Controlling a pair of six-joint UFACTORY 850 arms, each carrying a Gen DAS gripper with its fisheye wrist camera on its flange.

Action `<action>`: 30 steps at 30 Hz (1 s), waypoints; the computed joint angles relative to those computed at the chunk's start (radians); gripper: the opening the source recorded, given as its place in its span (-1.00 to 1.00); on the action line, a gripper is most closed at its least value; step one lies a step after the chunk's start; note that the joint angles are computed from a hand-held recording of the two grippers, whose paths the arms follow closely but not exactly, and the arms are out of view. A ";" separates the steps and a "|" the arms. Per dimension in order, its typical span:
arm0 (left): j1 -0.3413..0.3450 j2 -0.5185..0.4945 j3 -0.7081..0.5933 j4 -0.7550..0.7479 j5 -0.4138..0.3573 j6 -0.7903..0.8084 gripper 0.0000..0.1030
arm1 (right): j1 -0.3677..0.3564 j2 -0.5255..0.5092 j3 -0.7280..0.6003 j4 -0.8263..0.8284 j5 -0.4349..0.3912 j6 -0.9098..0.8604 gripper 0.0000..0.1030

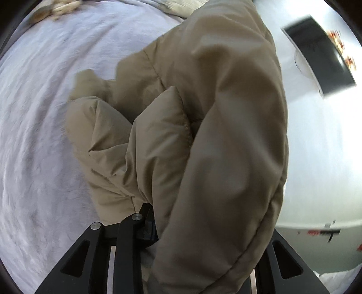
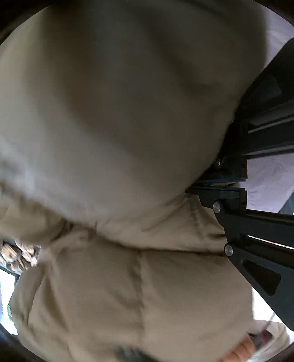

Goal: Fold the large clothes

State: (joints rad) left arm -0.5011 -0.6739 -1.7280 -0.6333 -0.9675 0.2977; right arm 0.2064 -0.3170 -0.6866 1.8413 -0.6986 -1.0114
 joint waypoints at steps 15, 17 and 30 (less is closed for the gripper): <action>-0.074 -0.222 -0.242 -0.365 -0.128 0.180 0.36 | -0.167 0.245 0.253 0.083 -0.156 -0.093 -0.93; -0.082 -0.248 -0.252 -0.433 -0.132 0.213 0.36 | -0.214 0.376 0.331 0.039 -0.099 -0.030 -0.93; -0.124 -0.437 -0.489 -0.453 -0.125 0.186 0.36 | -0.425 0.895 0.377 -0.387 0.098 0.390 -0.29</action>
State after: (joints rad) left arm -0.6255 -1.1105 -2.2166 -1.0862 -1.0924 0.4840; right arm -0.2184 0.5775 -0.3092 1.4546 -0.6008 -0.6217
